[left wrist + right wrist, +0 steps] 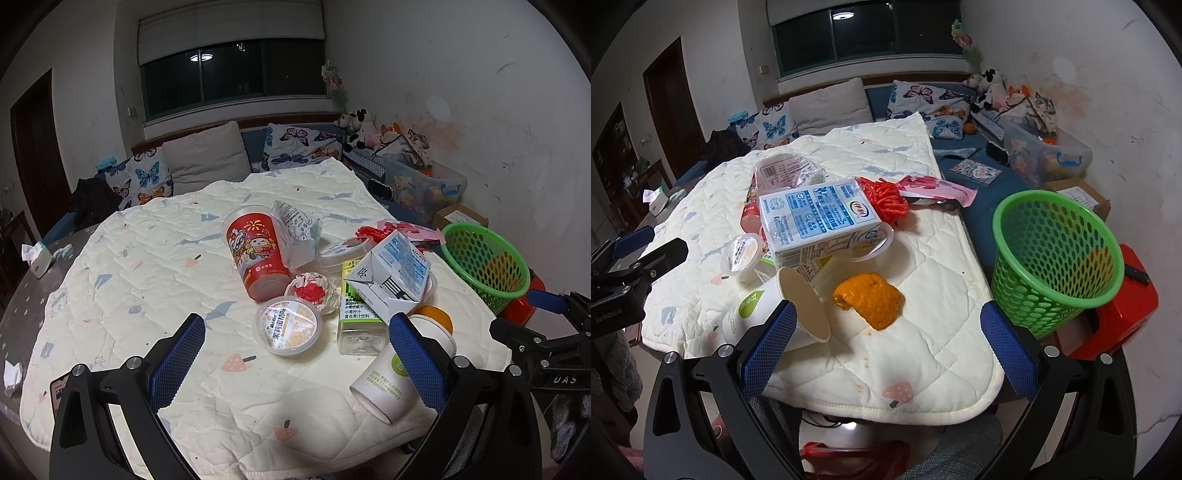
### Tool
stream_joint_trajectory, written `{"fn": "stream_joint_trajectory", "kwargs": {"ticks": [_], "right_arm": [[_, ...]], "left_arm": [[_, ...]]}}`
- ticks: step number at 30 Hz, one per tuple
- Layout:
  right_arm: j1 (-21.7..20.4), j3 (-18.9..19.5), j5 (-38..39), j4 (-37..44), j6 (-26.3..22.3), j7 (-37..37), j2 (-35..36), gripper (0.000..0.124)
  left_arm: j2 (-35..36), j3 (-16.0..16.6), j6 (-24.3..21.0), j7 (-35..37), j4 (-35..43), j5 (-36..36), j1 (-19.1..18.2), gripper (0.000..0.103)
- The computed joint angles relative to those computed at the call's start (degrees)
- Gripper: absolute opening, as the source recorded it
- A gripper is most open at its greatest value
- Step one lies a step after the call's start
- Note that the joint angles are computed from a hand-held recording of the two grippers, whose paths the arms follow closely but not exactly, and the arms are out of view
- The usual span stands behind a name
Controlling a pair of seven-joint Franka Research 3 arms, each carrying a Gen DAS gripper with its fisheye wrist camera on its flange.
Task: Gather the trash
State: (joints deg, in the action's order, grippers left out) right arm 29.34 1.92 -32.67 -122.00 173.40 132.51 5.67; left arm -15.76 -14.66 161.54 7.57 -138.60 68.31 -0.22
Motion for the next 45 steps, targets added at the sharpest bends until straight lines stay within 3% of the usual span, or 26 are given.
{"fn": "stream_joint_trajectory", "kwargs": {"ticks": [30,45], "right_arm": [[1.53,-0.95,11.27,4.90,-1.56,-12.23,4.36,0.099],[2.83,-2.14,16.51,9.38,-3.43,-18.29,7.70,0.098]], "left_arm": [[4.19,2.22,0.51,3.58,3.37,-1.29,0.45,0.097],[7.82,3.70,2.02,9.01,7.00,-3.31,0.11,0.097]]}}
